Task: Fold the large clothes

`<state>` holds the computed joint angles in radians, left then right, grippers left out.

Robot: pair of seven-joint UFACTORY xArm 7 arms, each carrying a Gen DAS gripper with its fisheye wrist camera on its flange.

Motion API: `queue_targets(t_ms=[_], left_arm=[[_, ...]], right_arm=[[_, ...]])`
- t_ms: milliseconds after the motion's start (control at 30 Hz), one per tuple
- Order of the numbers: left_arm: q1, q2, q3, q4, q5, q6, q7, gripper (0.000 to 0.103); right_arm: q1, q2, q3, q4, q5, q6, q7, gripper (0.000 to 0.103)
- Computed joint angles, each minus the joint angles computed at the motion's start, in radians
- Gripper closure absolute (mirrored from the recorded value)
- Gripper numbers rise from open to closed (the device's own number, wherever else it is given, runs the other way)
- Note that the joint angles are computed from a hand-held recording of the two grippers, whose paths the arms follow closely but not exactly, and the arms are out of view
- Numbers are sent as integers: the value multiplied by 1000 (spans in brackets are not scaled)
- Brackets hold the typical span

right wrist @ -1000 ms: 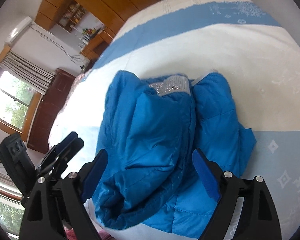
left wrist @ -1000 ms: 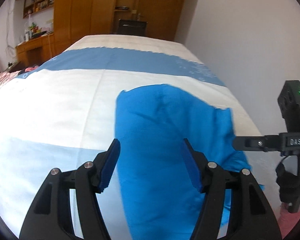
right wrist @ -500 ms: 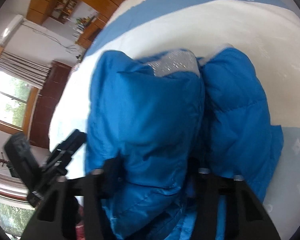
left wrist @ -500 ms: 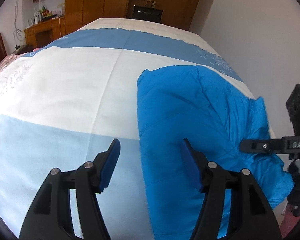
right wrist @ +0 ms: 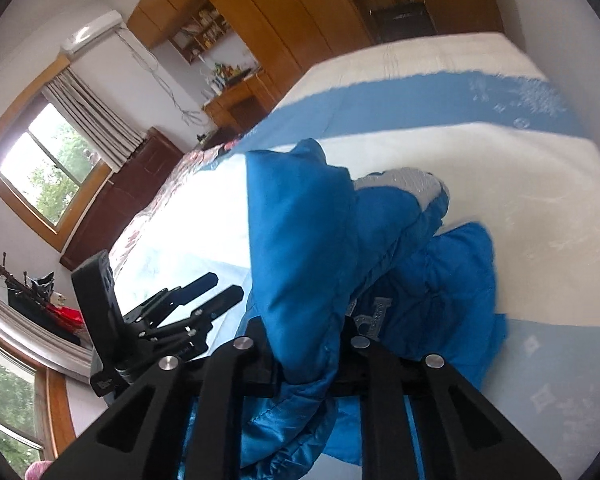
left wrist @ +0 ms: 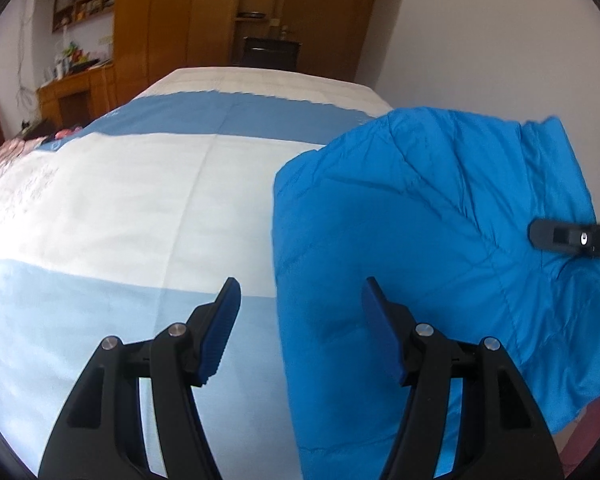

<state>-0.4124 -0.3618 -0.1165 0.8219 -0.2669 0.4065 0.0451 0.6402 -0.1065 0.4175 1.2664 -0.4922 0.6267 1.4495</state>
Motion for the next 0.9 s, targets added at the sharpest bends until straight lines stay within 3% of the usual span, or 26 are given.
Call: queue_targets(t_ms=[200,367,500,633,733,800,867,900], left_arm=[[-31,50,-47,34,26,-1,-14,42],[-55,92,-53,43,19,0,-3,42],[-85,134,-31,53,-52,30,73,45],[-73,166,-49,40,-48,-7,103,44],[-65,185,-64,26,-25,-40,91,44],[-63,197,-64,41,-26,-31,91,44],[-61,191,-60,48,-37,-10,91,44],[-59,185,-61,51,-35,-2,87,44]], right_arm=[[-42,-127,20,-142,43,-30,64,89],[-89,-187,43,-292,82,-156,120,88],[-132,-210,68,-413,101,-258,162,85],[-260,-219,158,-513,12,-417,297,80],[-476,-242,327,-576,-97,-582,459,79],[-604,-274,426,-614,-102,-687,521,78],[-611,-292,436,-622,-76,-691,497,76],[-567,-294,405,-616,-61,-648,468,73]])
